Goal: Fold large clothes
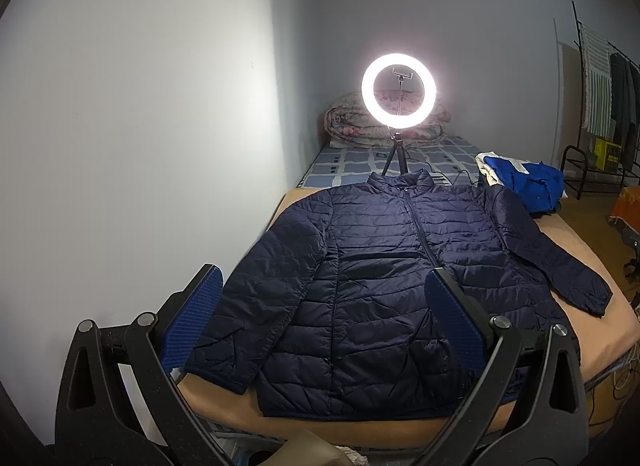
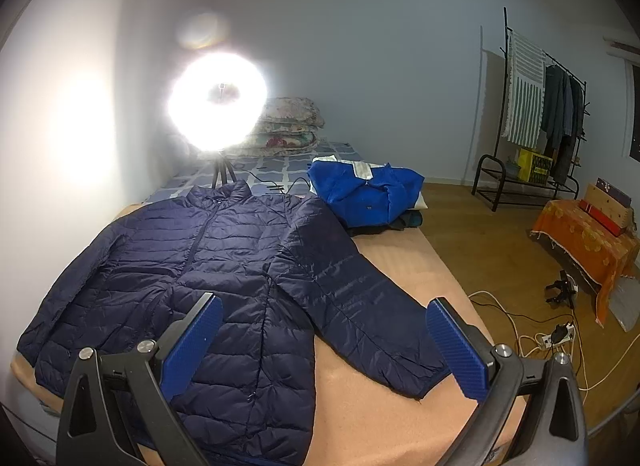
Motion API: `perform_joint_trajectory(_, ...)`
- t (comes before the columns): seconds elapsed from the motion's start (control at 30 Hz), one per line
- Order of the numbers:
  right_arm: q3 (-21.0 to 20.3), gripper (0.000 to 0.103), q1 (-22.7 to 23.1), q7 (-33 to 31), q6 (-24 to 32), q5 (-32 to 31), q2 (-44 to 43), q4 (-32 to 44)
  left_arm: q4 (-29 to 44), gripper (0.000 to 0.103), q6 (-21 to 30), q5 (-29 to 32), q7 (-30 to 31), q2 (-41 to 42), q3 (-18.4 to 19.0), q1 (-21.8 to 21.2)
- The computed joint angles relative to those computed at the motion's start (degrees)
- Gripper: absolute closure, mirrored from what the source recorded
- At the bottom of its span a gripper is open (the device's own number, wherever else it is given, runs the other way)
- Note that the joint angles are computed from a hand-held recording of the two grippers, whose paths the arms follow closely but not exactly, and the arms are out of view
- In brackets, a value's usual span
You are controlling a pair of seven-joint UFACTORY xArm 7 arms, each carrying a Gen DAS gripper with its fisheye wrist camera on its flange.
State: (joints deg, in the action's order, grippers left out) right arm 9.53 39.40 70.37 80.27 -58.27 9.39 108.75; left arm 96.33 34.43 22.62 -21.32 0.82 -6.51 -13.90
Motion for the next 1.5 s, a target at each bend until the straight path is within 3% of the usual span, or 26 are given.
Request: perform_joint_trajectory(1.5,-0.3,0.0,0.2,-0.4,-0.1,-0.1,0.9,1.4,0.3,0.0,0.4,0.9,-0.6,-0.2,-0.1,-0.3)
